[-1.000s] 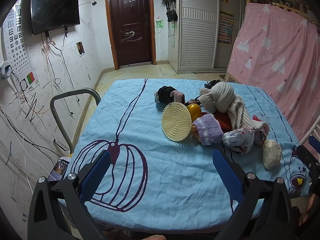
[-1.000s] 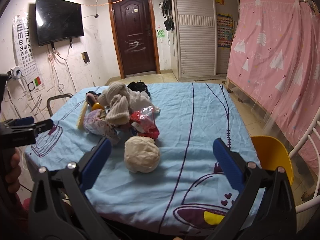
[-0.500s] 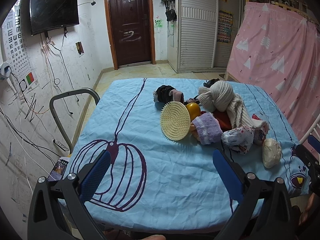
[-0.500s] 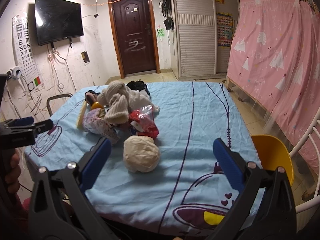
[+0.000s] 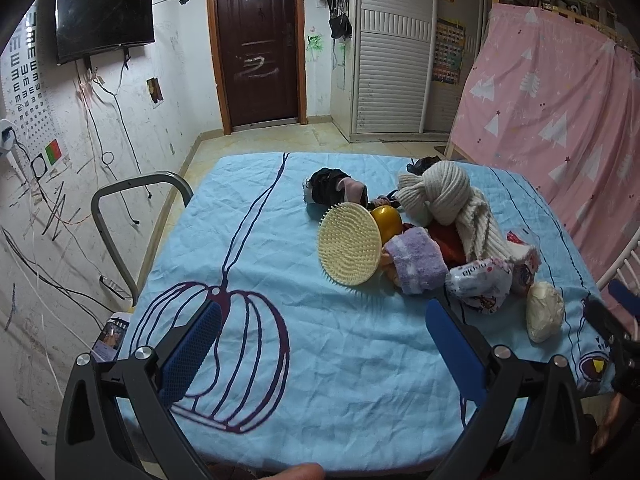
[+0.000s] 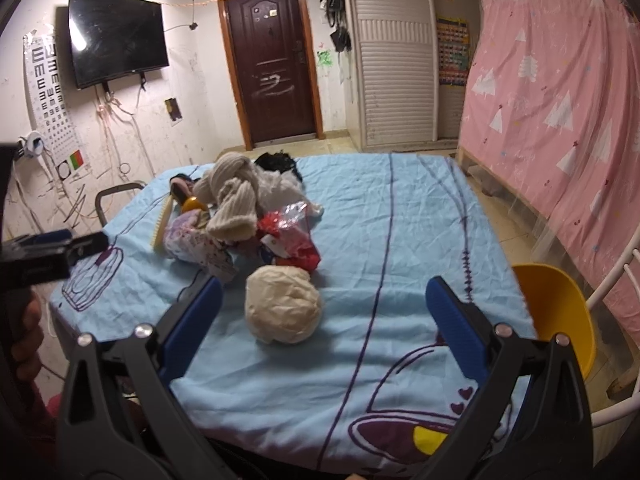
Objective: Collect trash
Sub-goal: 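Grasp the cream ball with the right tool while the left tool grasps the printed tissue packet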
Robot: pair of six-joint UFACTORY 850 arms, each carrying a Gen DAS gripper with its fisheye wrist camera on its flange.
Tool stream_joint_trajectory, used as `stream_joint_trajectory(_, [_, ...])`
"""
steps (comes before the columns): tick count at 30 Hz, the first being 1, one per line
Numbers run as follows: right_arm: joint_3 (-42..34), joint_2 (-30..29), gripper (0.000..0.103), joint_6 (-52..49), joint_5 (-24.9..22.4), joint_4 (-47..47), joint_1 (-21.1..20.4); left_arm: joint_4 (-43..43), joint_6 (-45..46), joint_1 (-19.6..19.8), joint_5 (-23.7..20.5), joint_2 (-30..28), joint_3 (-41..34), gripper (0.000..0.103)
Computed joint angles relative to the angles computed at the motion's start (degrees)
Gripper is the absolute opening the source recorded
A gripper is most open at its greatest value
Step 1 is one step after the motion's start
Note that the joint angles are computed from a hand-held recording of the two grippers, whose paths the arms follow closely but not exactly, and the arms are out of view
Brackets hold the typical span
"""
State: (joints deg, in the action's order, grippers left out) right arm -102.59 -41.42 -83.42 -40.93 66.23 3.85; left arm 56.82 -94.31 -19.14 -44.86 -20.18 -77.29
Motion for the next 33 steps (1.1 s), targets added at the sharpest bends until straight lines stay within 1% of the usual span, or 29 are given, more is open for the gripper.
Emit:
stream_joint_trajectory(3, [-2.3,-2.0,0.097,2.9,-3.8,-2.4,-0.2,-0.1,0.6,1.5,1.6,-0.9,-0.7,0.093])
stream_joint_trajectory(9, [-5.7,-4.6,0.097,6.4,-7.3,-6.0,0.2,-3.0,5.6,3.3,4.1,-3.7,-4.1,0.093])
stream_joint_trajectory(12, [-7.3,-5.7,0.097,7.4,-8.6,-7.7,0.6,-3.5,9.2,3.2,7.8,-4.6,-5.4,0.093])
stream_joint_trajectory(15, [-8.9,-6.9,0.097,8.6,-10.1,-9.7,0.9,-5.0,13.5,2.8,9.7,-6.1,-7.5,0.093])
stream_joint_trajectory(17, [-9.5,-7.4,0.097,8.8,-10.1,-10.7,1.2,-6.5,16.3,2.7,11.8,-6.7,-8.3,0.093])
stream_joint_trajectory(18, [-9.6,-7.6,0.096,8.5,-10.0,-10.7,1.3,-6.7,17.1,2.6,13.5,-6.7,-8.2,0.093])
stream_joint_trajectory(19, [-9.9,-7.8,0.091,8.6,-10.1,-11.0,1.3,-6.4,17.5,2.5,14.9,-6.7,-8.3,0.093])
stream_joint_trajectory(20, [-10.4,-8.2,0.081,9.0,-10.3,-11.5,1.4,-6.0,17.8,2.2,15.8,-6.8,-8.5,0.093])
stream_joint_trajectory(21, [-11.0,-8.6,0.076,9.4,-10.5,-12.0,1.5,-5.7,18.2,2.0,16.9,-6.8,-8.5,0.093])
stream_joint_trajectory(22, [-11.7,-9.2,0.068,10.0,-11.0,-12.8,1.5,-5.7,18.9,2.0,18.1,-6.8,-8.5,0.093])
stream_joint_trajectory(23, [-11.5,-9.1,0.063,9.2,-10.5,-12.5,1.6,-5.9,19.7,1.9,18.7,-7.1,-8.8,0.093])
stream_joint_trajectory(24, [-11.7,-9.3,0.060,8.8,-11.1,-12.5,1.6,-6.5,21.0,1.8,18.8,-7.5,-9.4,0.092])
stream_joint_trajectory(25, [-11.9,-9.4,0.052,8.2,-11.7,-12.4,1.6,-7.6,22.6,1.7,18.7,-8.2,-10.2,0.090])
stream_joint_trajectory(27, [-11.6,-9.2,0.051,6.8,-11.2,-11.9,1.6,-10.7,26.3,1.8,18.9,-8.8,-11.1,0.081])
stream_joint_trajectory(29, [-11.4,-9.1,0.051,6.1,-10.4,-11.0,1.5,-14.0,30.2,1.8,19.2,-9.5,-12.1,0.069])
stream_joint_trajectory(30, [-11.9,-9.4,0.051,6.5,-10.5,-10.4,1.2,-14.7,31.2,1.8,19.1,-9.9,-12.5,0.067])
stream_joint_trajectory(33, [-14.5,-10.8,0.051,8.3,-11.7,-9.4,0.3,-17.1,34.8,1.4,18.6,-10.9,-13.7,0.056])
